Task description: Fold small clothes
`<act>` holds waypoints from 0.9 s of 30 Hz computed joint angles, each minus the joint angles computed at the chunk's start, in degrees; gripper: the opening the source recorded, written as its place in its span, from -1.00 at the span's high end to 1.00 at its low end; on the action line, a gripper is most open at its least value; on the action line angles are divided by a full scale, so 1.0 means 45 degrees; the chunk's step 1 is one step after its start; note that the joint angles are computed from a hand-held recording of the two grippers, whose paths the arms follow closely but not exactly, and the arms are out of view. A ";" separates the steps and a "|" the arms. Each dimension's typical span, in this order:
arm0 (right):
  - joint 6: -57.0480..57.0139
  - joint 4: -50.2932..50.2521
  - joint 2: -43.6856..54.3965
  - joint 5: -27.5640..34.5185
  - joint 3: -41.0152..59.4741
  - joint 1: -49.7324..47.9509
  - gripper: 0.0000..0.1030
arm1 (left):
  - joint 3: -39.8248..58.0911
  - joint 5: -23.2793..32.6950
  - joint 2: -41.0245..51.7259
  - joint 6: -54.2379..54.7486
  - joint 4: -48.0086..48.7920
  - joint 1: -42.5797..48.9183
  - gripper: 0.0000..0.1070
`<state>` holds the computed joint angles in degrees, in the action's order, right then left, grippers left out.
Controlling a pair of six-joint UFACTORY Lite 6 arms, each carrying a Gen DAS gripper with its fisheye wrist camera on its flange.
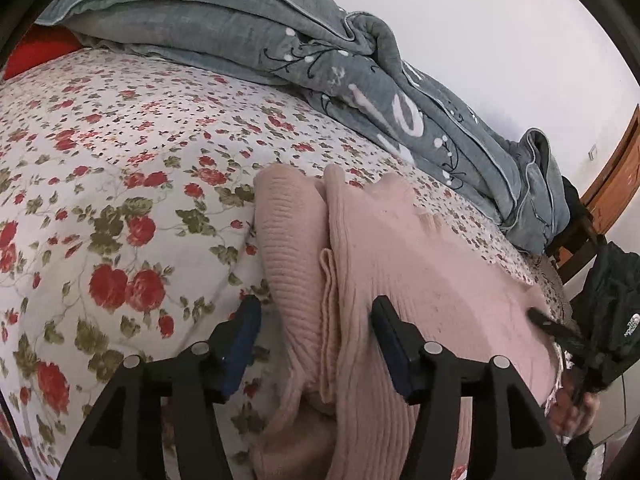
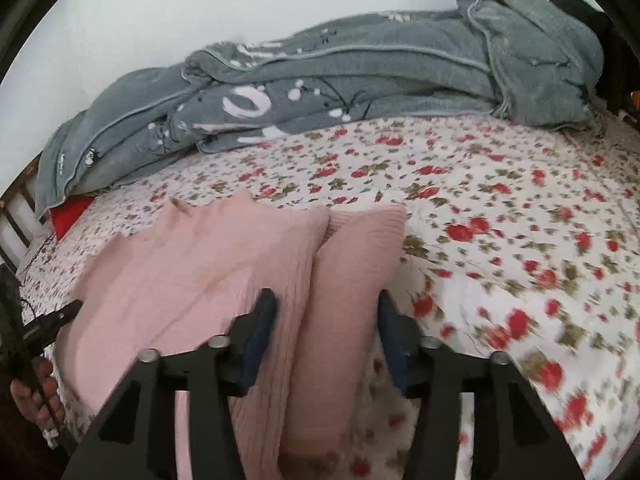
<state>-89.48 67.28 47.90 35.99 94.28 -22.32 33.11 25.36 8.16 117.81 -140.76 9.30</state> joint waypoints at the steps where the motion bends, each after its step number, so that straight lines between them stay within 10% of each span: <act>1: 0.0264 -0.0214 0.0356 -0.0513 0.0311 0.0276 0.43 | 0.0049 0.0102 0.0096 -0.0179 0.0188 0.0074 -0.09; 11: -0.2644 0.2271 -0.2401 -0.2390 -0.2769 0.0424 0.05 | 0.0330 -0.0491 0.0183 0.0293 -0.0391 -0.0452 -0.21; 27: -1.1009 1.0174 -0.6554 -0.3029 -0.9811 0.3866 0.01 | -0.0055 -0.0713 -0.0390 -0.0058 0.0283 -0.0625 -0.19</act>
